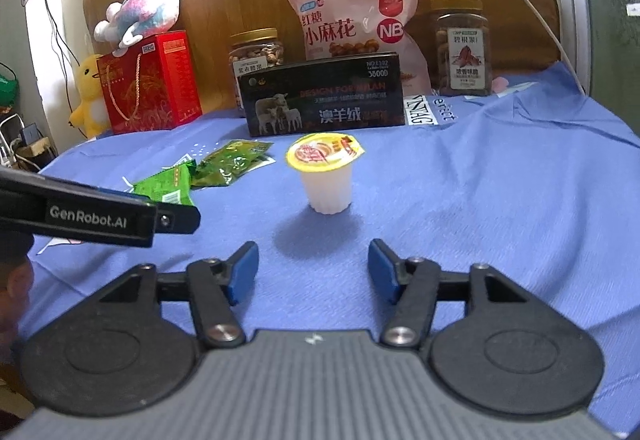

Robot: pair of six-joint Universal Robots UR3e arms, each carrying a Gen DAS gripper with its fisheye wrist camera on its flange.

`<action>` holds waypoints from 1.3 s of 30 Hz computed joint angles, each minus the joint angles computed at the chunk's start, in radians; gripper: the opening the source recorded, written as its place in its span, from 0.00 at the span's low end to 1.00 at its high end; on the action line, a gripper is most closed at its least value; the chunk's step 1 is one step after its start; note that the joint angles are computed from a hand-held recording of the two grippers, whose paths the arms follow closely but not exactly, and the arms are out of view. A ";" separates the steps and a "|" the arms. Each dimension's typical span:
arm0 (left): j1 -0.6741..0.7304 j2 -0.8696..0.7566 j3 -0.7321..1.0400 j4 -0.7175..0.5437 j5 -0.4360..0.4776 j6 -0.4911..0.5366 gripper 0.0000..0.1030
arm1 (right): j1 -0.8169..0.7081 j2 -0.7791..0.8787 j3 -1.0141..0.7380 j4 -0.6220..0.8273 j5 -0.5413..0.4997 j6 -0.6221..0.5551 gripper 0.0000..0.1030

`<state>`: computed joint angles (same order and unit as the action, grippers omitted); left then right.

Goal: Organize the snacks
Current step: 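Move the left gripper to the green snack packet, then grasp the green snack packet with the left gripper and lift it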

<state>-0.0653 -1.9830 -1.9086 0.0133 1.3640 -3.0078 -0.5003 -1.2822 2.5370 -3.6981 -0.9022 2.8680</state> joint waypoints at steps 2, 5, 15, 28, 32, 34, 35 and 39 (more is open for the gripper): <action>0.019 0.014 -0.026 0.004 -0.043 0.001 0.56 | -0.017 -0.015 0.016 0.015 0.028 0.004 0.75; 0.070 0.042 -0.106 0.074 -0.138 0.010 0.56 | -0.051 -0.028 0.041 0.032 0.086 0.006 0.84; 0.271 0.110 -0.364 0.312 -0.342 0.078 0.76 | -0.064 0.027 0.078 -0.066 0.148 -0.011 1.00; 0.412 0.104 -0.274 0.108 -0.417 0.053 0.67 | 0.022 -0.061 0.018 0.168 0.155 -0.207 1.00; 0.450 0.099 -0.218 0.092 -0.451 0.026 0.66 | 0.171 -0.028 -0.141 0.270 0.077 -0.204 1.00; 0.463 0.092 -0.191 0.090 -0.473 0.010 0.66 | 0.252 0.016 -0.246 0.287 0.025 -0.175 1.00; 0.470 0.088 -0.177 0.086 -0.484 0.005 0.66 | 0.289 0.043 -0.309 0.312 0.000 -0.170 1.00; 0.483 0.084 -0.152 0.058 -0.499 -0.007 0.66 | 0.406 0.156 -0.592 0.531 -0.111 -0.139 0.99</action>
<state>0.4178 -1.8987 -2.0607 0.0717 0.8648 -3.0152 -0.0946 -1.1265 1.9449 -3.1666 -1.0129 2.7293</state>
